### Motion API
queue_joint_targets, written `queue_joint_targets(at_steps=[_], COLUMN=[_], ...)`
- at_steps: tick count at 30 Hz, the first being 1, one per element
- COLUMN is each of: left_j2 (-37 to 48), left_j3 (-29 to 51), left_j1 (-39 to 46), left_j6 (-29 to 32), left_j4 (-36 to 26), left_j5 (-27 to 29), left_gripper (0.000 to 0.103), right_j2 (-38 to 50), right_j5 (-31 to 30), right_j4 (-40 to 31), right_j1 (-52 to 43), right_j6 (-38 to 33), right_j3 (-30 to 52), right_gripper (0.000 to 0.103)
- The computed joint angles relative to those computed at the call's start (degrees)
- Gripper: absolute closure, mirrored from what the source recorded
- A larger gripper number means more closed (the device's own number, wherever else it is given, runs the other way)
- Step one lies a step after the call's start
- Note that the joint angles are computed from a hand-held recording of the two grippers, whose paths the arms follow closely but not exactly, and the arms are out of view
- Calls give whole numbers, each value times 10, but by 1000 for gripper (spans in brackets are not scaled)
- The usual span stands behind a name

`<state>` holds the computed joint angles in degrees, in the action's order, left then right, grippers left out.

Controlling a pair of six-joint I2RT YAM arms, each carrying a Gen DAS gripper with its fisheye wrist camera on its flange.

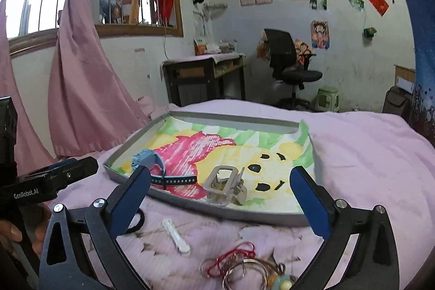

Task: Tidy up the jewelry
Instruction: 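Carry the watch into the tray with the left tool while the right tool places the stand there, then grasp the small black clip with the left tool while the right tool grasps the white hair clip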

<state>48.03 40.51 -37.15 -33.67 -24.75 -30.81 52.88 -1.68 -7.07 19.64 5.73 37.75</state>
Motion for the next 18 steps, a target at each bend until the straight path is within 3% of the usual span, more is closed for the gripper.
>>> queue_joint_targets(at_steps=[6, 12, 18], left_j2=[-30, -42, -51], left_j3=[-3, -6, -8], left_j1=[-113, -212, -237], left_j6=[-39, -111, -148], left_j4=[-78, -154, -187], left_j5=[-117, -200, -207], left_gripper=[2, 2, 2], right_j2=[-99, -172, -225], right_j5=[37, 78, 96], right_j4=[-79, -131, -174], right_j1=[22, 54, 78], right_j6=[9, 19, 17], right_j3=[-29, -57, -70], right_gripper=[2, 2, 2])
